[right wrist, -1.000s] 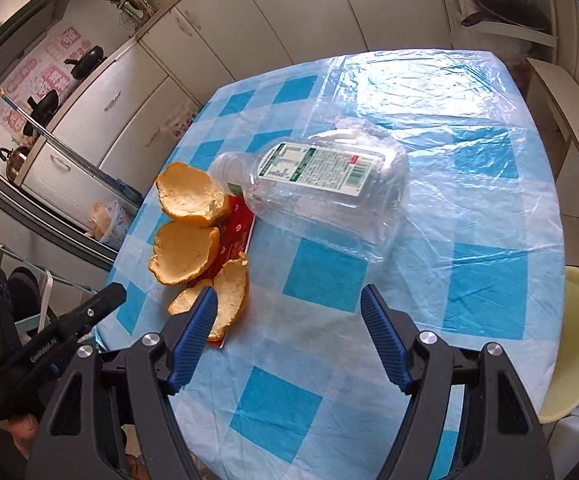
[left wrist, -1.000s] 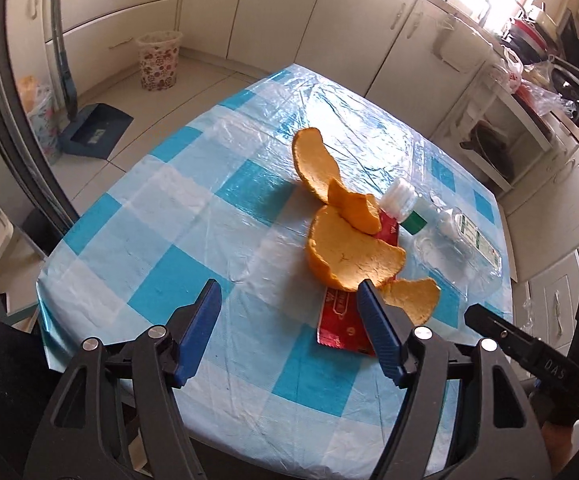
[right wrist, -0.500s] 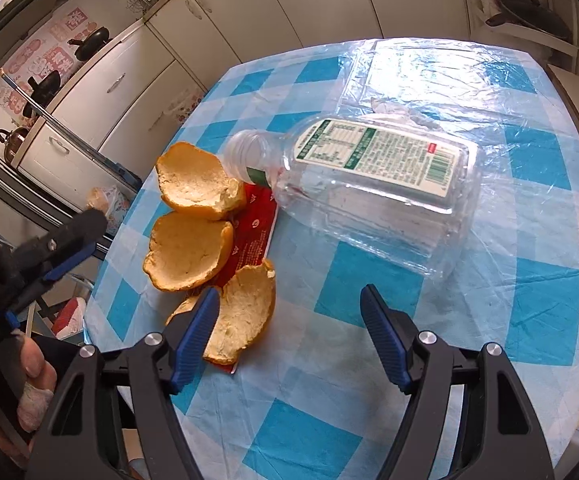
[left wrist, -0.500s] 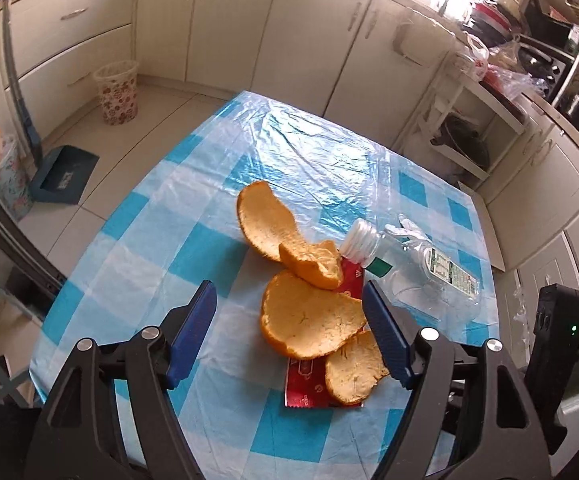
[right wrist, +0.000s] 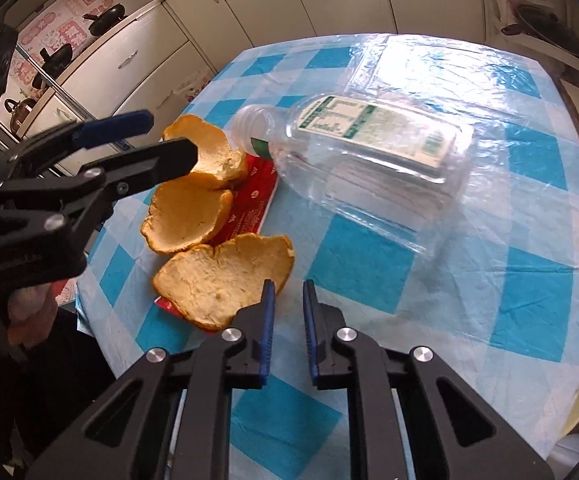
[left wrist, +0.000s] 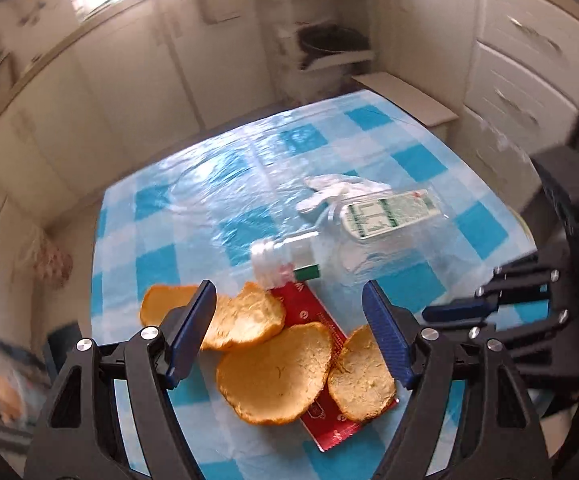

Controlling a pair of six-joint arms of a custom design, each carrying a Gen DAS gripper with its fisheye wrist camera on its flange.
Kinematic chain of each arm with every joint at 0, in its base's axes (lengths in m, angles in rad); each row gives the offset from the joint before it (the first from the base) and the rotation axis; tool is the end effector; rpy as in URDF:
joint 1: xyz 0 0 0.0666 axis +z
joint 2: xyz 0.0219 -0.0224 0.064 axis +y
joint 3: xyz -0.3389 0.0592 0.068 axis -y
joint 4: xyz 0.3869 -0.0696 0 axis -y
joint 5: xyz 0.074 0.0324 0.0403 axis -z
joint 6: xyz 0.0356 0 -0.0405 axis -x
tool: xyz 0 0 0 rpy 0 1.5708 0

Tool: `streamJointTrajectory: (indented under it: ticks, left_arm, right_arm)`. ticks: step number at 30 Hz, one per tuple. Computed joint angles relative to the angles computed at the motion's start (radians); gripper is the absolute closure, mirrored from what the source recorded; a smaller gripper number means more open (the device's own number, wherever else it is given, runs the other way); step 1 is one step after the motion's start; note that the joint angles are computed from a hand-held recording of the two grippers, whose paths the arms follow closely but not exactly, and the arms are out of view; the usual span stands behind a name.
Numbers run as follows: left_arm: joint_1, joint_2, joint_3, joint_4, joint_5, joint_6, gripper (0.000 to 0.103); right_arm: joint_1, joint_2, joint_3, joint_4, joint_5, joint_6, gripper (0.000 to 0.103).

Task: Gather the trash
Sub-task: 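Grasp the clear plastic bottle with the left tool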

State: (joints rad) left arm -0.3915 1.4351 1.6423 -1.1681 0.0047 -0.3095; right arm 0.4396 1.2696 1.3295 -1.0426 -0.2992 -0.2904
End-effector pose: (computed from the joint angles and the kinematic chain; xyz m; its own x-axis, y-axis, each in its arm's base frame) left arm 0.4478 -0.1855 0.4652 -0.6047 0.5791 -0.5467 0.5966 0.7842 0.1708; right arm 0.3869 0.1931 0.4076 -0.8802 -0.1116 -0.4613 -0.3158 0.8632 0.3938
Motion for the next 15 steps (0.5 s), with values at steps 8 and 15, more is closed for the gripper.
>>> streamJointTrajectory:
  ticks: [8, 15]
  left_arm:
    - [-0.103, 0.167, 0.197, -0.192, -0.020, -0.446, 0.027]
    - [-0.145, 0.308, 0.374, -0.304, -0.063, -0.631, 0.027]
  right_arm:
    - [-0.110, -0.101, -0.081, -0.033, -0.092, 0.046, 0.085]
    - [-0.054, -0.070, -0.061, -0.008, -0.132, 0.046, 0.060]
